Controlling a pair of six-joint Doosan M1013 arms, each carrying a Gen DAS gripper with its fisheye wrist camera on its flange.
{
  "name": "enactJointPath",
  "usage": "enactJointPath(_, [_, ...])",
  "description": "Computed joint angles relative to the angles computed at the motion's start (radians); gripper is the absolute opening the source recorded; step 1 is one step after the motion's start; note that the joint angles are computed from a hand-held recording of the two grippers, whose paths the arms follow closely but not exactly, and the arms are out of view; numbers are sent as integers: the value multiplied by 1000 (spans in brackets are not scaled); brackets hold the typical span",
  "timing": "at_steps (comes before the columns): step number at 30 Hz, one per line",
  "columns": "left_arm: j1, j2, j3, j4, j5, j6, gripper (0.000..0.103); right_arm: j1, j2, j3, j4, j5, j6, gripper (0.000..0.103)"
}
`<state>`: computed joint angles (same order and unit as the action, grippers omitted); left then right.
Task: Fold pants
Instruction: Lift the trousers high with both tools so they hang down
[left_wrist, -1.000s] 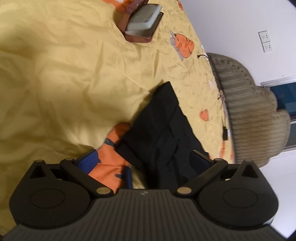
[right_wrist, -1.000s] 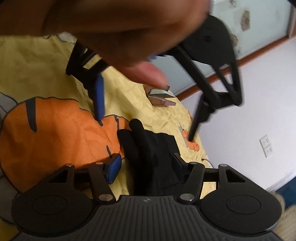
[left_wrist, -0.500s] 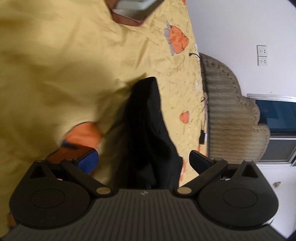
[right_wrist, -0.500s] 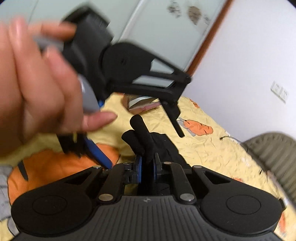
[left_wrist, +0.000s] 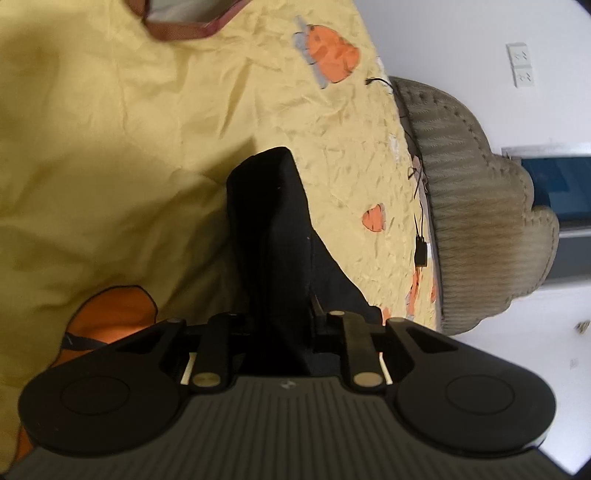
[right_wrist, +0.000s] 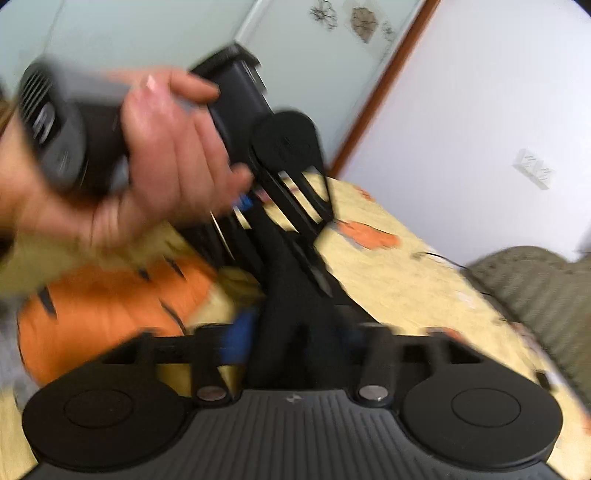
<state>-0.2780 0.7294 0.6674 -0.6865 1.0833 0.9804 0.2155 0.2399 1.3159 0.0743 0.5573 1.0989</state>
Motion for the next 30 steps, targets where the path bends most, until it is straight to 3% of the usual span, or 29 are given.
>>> enactJointPath(2, [-6,-7,-7,33,0,31,18,7,-33,50,-116,-24,64,76])
enactJointPath(9, [-45,-22,-60,186,20,84,18,23,-46,100,-309,-13,238,76])
enactJointPath(16, [-53,-23,-97,196,32,54,17,73,-68,177,-747,-58,537,76])
enactJointPath(20, [-60,-25,-118,209,37,52,17,70,-65,180,-815,-38,624,74])
enactJointPath(21, [-62,-26,-122,215,38,53,17,67,-68,184,-820,-41,633,70])
enactJointPath(23, [-68,-22,-140,231,44,48,17,62,-67,187,-833,-48,648,38])
enactJointPath(26, [-72,-14,-166,242,53,36,17,54,-68,192,-808,-63,633,24])
enactJointPath(30, [-79,1,-211,270,64,25,17,47,-74,200,-802,-95,627,15])
